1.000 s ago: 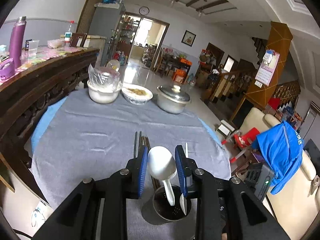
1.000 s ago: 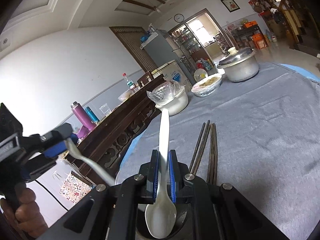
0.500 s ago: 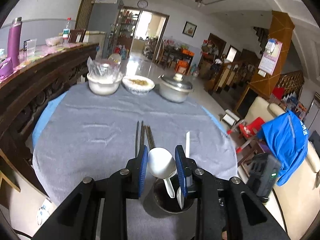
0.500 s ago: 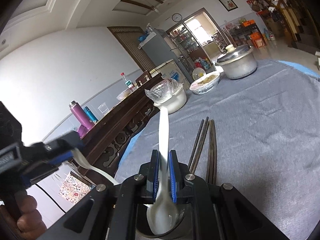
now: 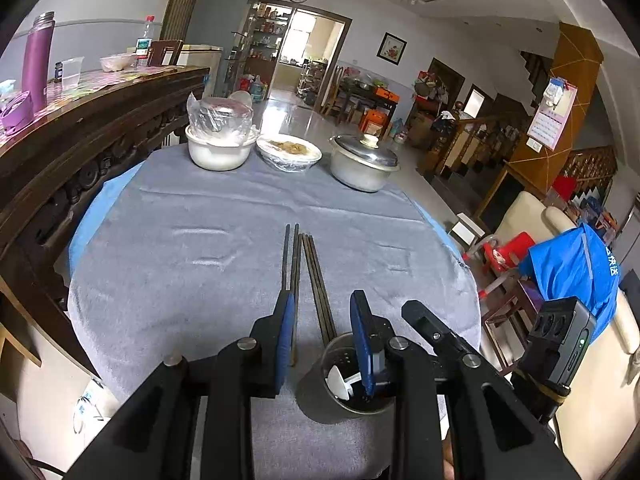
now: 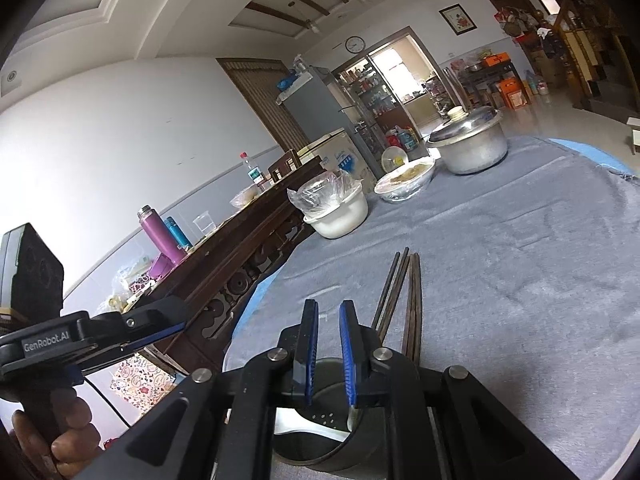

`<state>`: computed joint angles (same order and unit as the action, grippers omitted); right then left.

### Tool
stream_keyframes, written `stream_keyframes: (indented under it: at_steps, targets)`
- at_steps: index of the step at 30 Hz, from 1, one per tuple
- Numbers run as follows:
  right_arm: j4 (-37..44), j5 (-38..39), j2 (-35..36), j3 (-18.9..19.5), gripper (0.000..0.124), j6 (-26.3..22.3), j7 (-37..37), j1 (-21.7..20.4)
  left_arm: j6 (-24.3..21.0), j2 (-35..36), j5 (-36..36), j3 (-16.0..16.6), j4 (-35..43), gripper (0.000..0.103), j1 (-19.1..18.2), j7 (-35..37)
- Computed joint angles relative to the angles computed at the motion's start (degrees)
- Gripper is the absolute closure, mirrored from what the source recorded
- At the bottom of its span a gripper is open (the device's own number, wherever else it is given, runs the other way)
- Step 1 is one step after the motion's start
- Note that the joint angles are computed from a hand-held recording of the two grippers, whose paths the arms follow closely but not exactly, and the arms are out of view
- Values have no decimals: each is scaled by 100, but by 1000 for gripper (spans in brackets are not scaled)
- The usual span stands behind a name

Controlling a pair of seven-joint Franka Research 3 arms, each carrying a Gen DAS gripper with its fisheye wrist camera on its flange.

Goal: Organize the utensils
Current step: 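Lower the spoons into the holder cup and open both grippers, then move both grippers to the chopsticks lying on the cloth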

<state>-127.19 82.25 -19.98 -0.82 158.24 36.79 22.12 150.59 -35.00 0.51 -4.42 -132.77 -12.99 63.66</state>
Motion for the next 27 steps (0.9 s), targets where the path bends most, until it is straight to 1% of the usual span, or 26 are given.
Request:
stream_keyframes:
  at_steps: [3,4,5,6,7,8,10,13,14,18,21,27]
  targets:
    - [-28,-314,-52,61,110,47,247,-39,-54,-89,14,-26,-42,73,-8,-7]
    - [-49,-456,-82,84,110,81,346,-45,-70,-109,23,-32,-49,72,-7,-10]
    - [-69,-591,-104,108,108,137,446,-44,-83,-134,41,-48,-61,67,4,-24]
    - [-111,-918,-143,199,105,270,698,-90,-101,-167,78,-74,-76,63,37,-55]
    - [-146,-1179,-170,246,97,371,901,-103,-123,-216,135,-124,-102,55,95,-123]
    - [-195,-1447,-210,296,91,480,1104,-121,-133,-258,188,-162,-123,49,140,-188]
    - [-315,-1934,-317,416,85,744,1442,-167,-163,-341,307,-218,-174,48,216,-297]
    - [-498,-2957,-470,778,85,1048,2168,-489,-278,-412,430,-261,-215,48,264,-424]
    - [-560,-3362,-531,963,85,1109,2472,-688,-307,-435,458,-268,-234,48,264,-458]
    - [-750,-4491,-788,1458,84,1234,3259,-1257,-392,-506,568,-314,-294,48,266,-588]
    - [-829,-5132,-966,1761,82,1239,3735,-1654,-451,-551,618,-330,-317,48,245,-664]
    - [-891,-5840,-1199,1857,81,1126,4361,-1904,-538,-621,714,-349,-337,48,225,-766]
